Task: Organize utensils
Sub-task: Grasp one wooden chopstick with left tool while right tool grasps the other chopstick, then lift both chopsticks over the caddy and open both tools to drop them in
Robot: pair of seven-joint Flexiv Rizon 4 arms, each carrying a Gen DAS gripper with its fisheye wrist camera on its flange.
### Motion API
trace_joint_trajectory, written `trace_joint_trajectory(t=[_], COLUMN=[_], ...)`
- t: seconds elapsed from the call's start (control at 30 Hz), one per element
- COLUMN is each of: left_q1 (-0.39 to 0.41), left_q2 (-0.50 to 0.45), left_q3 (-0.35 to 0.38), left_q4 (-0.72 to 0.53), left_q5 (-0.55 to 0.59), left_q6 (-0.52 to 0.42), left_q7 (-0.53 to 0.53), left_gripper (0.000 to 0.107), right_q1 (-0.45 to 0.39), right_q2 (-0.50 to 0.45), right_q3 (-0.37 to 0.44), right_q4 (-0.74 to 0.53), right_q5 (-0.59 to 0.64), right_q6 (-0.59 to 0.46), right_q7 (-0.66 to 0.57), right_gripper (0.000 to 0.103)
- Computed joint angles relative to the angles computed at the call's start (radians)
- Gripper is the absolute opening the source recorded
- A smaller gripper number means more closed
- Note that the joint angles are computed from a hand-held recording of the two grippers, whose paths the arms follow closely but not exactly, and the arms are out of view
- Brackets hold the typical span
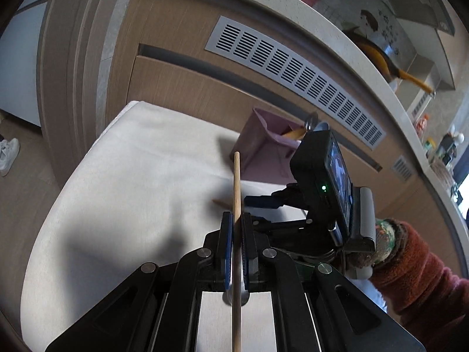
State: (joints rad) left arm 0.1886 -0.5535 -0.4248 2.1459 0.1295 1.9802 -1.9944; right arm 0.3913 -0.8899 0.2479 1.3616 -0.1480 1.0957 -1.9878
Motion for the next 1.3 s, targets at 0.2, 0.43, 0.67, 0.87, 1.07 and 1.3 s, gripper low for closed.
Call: trace_joint_trajectory(t=[0.2,0.43,0.67,0.87,1.07,1.3], left_q1=[0.04,-0.09,-0.333,-0.527,-0.647,-0.637], left_q2=[-0.037,-0.01,0.016,-0.015,-0.197,-0.39], left_q3=[-0.051,0.038,0.233,0.391,0.486,0.453], left_q4=[-0.027,-0.076,-0.151,-0.298,-0.598,-0.861], left_q5=[0.031,-0.033,-0.17,-0.366,-0.628,-0.749], left_q6=[0.011,0.005,0.043,0.166,0.392,0.42], left_q7=[-0.014,0.006,0.083,0.226,0.453,0.608], left_gripper=[0.005,0.005,0.005,0.005,0.005,0.005], right_q1=[-0.086,-0.225,-0.383,-0.469,-0.421,-0.36], right_q2=[0.019,0.181,0.269,0.282,0.239,0.127], right_q3=[0.056,0.128,0.263,0.376,0.428,0.388], right_q4=[-0.06,0.163,0.247,0.15,0.038,-0.085], right_q5=[0.149,0.34,0.561,0.711,0.68,0.565], right_q6=[-0.192,0.013,0.166,0.295,0.657,0.715], right_q7=[0.035,-0.011,-0.134,-0.241,-0.324,-0.251], right_gripper=[0.006,0.005,0.005,0.005,0.005,0.005])
